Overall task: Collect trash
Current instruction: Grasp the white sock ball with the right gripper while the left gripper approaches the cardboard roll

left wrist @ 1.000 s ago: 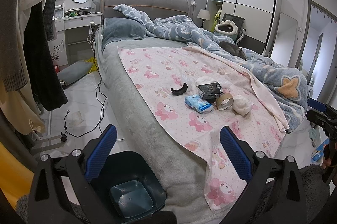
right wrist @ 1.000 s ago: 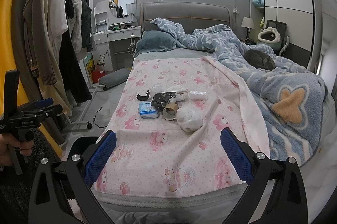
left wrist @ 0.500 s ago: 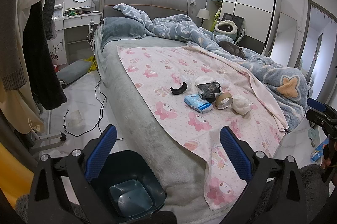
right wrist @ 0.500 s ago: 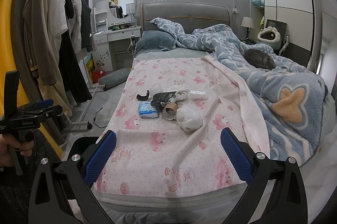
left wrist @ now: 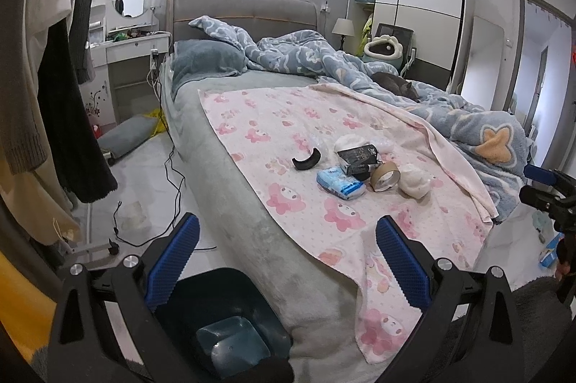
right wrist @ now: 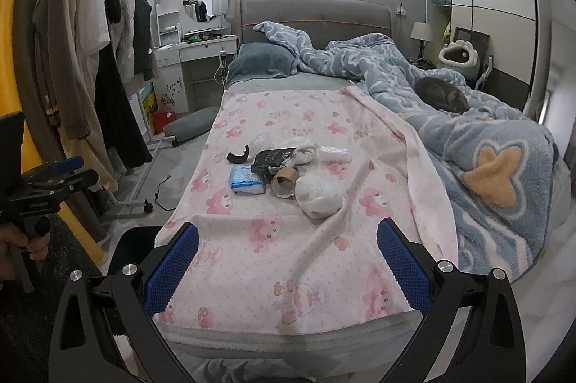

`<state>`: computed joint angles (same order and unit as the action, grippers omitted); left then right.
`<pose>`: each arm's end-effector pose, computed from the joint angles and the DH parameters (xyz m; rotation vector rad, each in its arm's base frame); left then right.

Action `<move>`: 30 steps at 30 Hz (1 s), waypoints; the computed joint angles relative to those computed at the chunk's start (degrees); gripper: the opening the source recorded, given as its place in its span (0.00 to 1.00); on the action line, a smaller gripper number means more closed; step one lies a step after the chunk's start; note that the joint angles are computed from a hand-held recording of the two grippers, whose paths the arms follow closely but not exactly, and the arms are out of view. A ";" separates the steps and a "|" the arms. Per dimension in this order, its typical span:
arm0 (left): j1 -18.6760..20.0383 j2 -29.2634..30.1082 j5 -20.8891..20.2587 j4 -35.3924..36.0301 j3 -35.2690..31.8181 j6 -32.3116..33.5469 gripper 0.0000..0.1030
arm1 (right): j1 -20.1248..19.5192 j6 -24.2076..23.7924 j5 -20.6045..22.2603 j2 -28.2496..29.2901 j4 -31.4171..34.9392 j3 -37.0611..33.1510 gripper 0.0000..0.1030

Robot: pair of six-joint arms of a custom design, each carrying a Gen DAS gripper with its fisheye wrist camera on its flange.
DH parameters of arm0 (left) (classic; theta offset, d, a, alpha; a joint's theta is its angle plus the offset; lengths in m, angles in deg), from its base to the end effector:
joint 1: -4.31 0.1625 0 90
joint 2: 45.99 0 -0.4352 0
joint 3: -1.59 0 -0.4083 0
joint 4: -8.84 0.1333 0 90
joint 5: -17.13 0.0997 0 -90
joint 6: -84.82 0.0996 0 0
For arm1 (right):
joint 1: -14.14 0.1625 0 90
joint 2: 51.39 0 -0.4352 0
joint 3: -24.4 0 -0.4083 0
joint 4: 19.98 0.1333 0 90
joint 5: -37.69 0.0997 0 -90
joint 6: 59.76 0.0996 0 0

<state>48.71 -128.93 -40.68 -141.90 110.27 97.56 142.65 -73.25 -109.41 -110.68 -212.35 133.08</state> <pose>-0.2635 -0.5189 0.4052 1.0611 2.3864 -0.9988 0.4070 -0.4317 0.2737 0.3997 -2.0898 1.2411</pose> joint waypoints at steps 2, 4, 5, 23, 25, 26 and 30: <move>0.77 0.55 -1.09 1.35 -1.73 1.04 0.97 | -0.50 -0.92 0.42 0.49 -0.91 -0.53 0.97; 1.35 1.32 -2.03 2.69 -3.03 2.44 0.97 | -1.24 -0.65 1.26 0.63 -0.14 -1.01 0.94; 1.61 1.76 -2.42 3.52 -3.57 2.78 0.97 | -1.59 -1.15 1.66 0.90 -0.35 -1.40 0.91; 5.98 11.18 -9.84 6.52 -11.80 8.71 0.96 | -8.98 -6.26 5.67 3.92 5.05 -7.12 0.77; 6.58 12.34 -11.09 6.29 -12.81 8.61 0.96 | -9.64 -7.69 6.16 4.38 5.44 -7.82 0.77; 6.75 12.69 -11.40 6.06 -13.07 8.45 0.96 | -9.94 -8.25 6.38 4.61 5.49 -8.02 0.77; 7.23 14.73 -12.27 6.07 -14.80 7.64 0.96 | -11.45 -9.61 7.66 5.05 6.65 -9.06 0.77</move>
